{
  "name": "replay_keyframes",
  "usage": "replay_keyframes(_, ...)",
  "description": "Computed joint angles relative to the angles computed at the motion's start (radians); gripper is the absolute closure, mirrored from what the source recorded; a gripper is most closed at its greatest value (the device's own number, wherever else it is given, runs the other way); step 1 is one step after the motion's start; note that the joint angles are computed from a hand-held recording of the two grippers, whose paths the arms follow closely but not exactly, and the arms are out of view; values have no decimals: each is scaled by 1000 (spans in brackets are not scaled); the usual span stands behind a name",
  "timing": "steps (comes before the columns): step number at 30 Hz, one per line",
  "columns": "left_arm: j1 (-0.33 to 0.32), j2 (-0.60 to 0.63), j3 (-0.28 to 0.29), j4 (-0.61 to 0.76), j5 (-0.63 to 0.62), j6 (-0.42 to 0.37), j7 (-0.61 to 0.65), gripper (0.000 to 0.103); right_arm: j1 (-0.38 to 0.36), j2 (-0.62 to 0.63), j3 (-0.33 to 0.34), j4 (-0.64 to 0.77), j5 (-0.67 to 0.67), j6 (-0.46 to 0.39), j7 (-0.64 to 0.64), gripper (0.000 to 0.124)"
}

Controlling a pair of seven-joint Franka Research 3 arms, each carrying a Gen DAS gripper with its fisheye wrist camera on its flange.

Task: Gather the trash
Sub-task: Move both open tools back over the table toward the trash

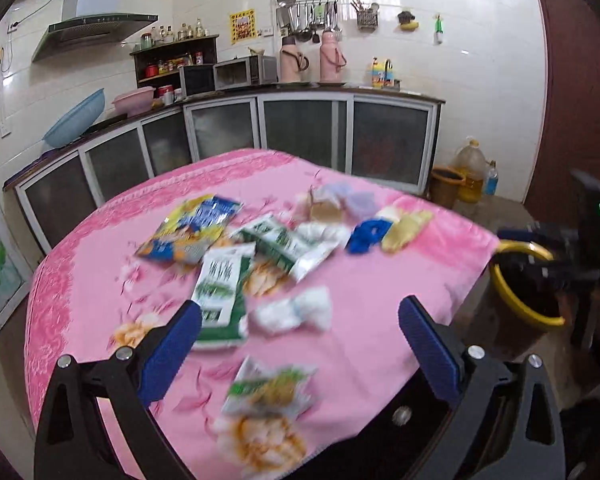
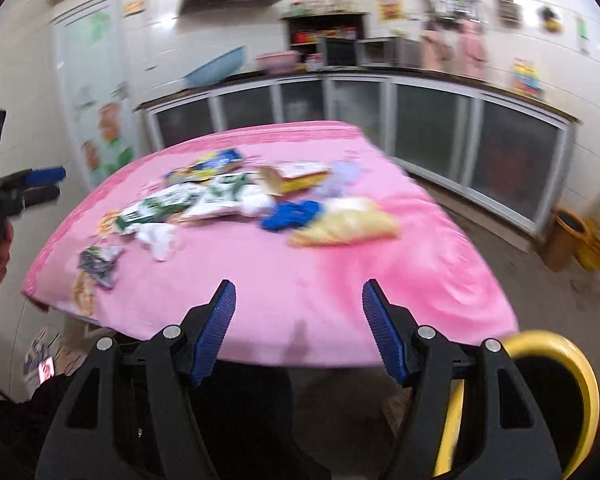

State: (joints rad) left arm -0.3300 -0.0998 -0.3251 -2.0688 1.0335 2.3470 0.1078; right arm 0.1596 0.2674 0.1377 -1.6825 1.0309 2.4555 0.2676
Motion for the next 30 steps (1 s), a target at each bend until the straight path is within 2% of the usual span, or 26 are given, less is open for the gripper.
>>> replay_keyframes(4,-3,-24,-2,-71,-54,-13,16,8,30,43,16,69,-61,-36,14,62)
replay_keyframes(8,4,-21,3,-107,-71,26,-9,8,53,88,33,139,-117,-59,63,62)
replay_keyframes(13,15,-11,12,-132,-83,69,-41,8,83,122,57,193,-180,-121,45,64)
replay_keyframes(16,22,-7,20,-143,-100,113,-41,8,110,164,63,255,-245,-174,57,68)
replay_keyframes(20,30,0,28,-151,-130,129,-34,8,134,226,76,348,-302,-254,72,69)
replay_keyframes(27,50,32,47,-150,-182,169,-18,8,170,366,76,546,-390,-387,189,69)
replay_keyframes(30,56,45,57,-147,-204,207,-7,8,180,401,79,592,-416,-409,215,69)
